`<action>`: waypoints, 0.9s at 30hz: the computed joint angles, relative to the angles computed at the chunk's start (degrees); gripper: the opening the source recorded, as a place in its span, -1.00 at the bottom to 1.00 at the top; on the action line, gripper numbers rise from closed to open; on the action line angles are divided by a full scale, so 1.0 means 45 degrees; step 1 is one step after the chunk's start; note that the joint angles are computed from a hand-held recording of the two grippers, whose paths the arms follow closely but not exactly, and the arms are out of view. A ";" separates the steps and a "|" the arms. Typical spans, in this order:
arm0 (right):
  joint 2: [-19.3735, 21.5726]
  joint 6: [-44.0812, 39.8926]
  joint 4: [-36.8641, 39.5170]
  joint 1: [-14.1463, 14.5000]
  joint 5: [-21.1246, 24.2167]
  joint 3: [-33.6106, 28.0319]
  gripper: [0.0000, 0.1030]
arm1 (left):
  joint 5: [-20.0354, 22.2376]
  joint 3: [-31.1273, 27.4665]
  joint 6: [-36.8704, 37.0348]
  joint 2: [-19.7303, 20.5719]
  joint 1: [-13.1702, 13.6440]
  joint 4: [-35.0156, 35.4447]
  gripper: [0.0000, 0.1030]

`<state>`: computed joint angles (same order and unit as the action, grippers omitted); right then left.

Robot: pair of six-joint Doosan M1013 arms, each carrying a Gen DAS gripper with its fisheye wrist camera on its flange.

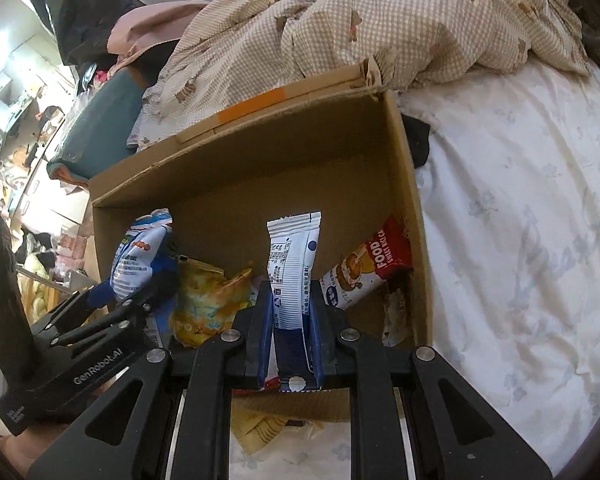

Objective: Organize snacks
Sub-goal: 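Move both tools over the box and release the blue bag and white packet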

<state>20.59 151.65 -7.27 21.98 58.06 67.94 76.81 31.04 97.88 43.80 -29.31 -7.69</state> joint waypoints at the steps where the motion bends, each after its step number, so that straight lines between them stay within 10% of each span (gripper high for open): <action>1: 0.0031 -0.0018 0.0038 -0.0001 -0.0002 -0.0021 -0.67 | 0.0083 -0.0097 -0.0022 0.0063 0.0013 0.0009 0.18; 20: 0.0083 0.0049 0.0420 -0.0104 -0.0745 0.0107 -0.59 | 0.0063 -0.0099 -0.0087 0.0067 0.0064 -0.0179 0.22; 27: 0.0037 0.0219 0.0226 -0.0068 -0.0737 0.0089 -0.59 | -0.0283 0.0029 -0.0193 -0.0054 0.0100 -0.0251 0.58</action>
<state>20.76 152.64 -6.25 21.67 54.74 68.34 75.54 31.17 97.01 43.55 -28.86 -8.82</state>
